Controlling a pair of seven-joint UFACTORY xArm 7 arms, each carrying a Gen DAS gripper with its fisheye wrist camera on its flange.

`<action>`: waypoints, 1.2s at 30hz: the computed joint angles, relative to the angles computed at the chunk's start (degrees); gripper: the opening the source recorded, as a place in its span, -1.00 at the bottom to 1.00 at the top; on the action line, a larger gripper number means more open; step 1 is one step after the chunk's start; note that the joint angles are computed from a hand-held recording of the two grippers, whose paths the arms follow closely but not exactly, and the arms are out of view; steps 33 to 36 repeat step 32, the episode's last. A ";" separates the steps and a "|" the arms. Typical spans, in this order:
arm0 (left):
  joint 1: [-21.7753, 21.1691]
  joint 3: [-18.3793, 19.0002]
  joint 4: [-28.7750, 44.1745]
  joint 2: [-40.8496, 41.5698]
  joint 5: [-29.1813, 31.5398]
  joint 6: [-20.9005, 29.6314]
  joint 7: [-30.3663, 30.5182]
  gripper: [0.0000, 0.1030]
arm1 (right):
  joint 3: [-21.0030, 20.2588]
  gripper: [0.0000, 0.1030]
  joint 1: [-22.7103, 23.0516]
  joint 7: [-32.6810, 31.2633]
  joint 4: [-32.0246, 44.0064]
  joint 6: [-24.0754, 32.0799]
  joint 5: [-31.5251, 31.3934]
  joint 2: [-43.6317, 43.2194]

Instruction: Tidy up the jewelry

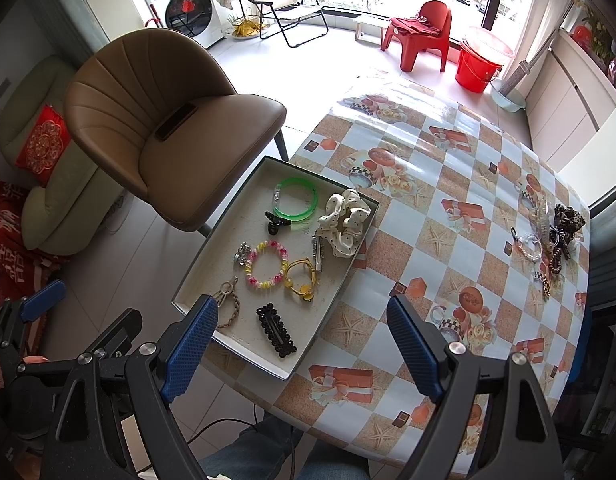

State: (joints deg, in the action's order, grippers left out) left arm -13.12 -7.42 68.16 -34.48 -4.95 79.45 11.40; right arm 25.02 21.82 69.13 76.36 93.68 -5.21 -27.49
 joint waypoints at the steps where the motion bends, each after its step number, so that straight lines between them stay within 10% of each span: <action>1: -0.04 -0.10 -0.07 -0.07 -0.03 -0.04 -0.11 1.00 | 0.01 0.72 0.00 0.02 0.04 0.02 -0.03 0.02; 36: 0.02 0.63 -1.13 -0.15 -0.70 -1.11 0.23 1.00 | -0.16 0.72 0.29 0.79 0.02 -0.30 0.34 0.47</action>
